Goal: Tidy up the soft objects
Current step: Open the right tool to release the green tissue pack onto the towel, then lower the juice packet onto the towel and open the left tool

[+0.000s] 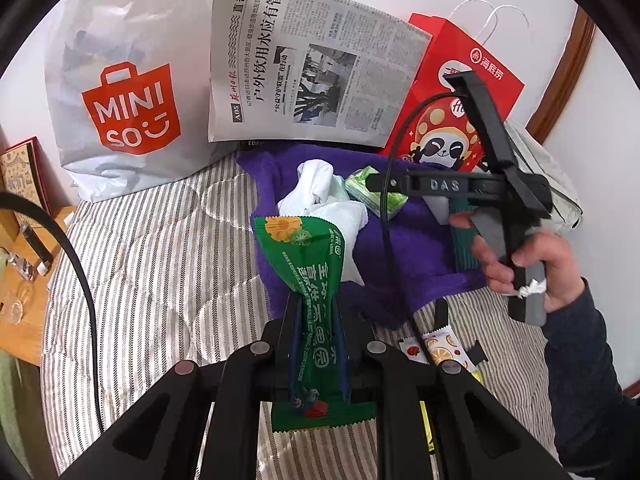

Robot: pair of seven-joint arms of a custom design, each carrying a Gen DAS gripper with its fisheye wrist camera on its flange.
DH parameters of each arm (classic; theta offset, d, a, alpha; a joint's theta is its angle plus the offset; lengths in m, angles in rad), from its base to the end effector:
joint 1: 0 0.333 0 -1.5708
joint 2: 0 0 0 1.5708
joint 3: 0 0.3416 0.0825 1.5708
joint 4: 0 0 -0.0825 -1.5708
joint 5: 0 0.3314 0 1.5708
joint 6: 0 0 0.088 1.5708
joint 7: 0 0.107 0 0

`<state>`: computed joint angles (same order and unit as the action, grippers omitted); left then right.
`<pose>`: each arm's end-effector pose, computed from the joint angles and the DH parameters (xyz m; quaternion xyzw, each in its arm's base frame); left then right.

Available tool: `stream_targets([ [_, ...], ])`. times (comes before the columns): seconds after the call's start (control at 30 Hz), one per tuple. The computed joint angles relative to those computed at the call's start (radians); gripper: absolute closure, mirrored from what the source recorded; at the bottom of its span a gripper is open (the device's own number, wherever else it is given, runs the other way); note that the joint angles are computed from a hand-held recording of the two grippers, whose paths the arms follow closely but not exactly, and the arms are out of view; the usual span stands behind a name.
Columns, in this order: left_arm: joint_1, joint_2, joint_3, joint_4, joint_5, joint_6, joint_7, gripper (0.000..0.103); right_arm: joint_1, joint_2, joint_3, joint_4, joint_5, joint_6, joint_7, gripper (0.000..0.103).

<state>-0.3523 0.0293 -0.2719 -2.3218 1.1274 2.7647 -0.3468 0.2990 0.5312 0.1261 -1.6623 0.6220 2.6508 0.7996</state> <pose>0.3776 -0.3183 0.4185 -0.7589 0.5552 -0.2914 0.1758 0.6363 0.2530 0.3994 -0.8563 0.4111 -0.0414 0.3098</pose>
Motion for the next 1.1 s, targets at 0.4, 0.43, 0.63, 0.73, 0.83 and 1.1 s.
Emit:
stream_targets([
  [0.4,-0.002,0.024,0.001,0.031,-0.043,-0.006,0.065,0.088,-0.11,-0.035,0.039,0.007,0.234,-0.147,-0.087,0.016],
  [0.43,-0.003,0.035,0.003,0.042,-0.044,-0.006,0.075,0.088,-0.124,-0.079,0.039,-0.04,0.253,-0.134,-0.13,0.016],
  [0.63,-0.01,0.142,0.021,0.159,-0.079,0.033,0.186,0.088,-0.137,-0.27,-0.009,-0.27,0.345,0.03,-0.298,0.017],
  [0.73,-0.019,0.209,0.036,0.236,-0.116,0.052,0.251,0.088,-0.167,-0.327,-0.04,-0.346,0.396,0.038,-0.353,0.017],
  [0.83,-0.03,0.277,0.055,0.305,-0.15,0.083,0.287,0.088,-0.178,-0.353,-0.064,-0.4,0.416,0.045,-0.372,0.017],
  [1.1,-0.065,0.425,0.073,0.481,-0.341,-0.099,0.518,0.088,-0.197,-0.343,-0.079,-0.439,0.53,0.016,-0.51,0.017],
])
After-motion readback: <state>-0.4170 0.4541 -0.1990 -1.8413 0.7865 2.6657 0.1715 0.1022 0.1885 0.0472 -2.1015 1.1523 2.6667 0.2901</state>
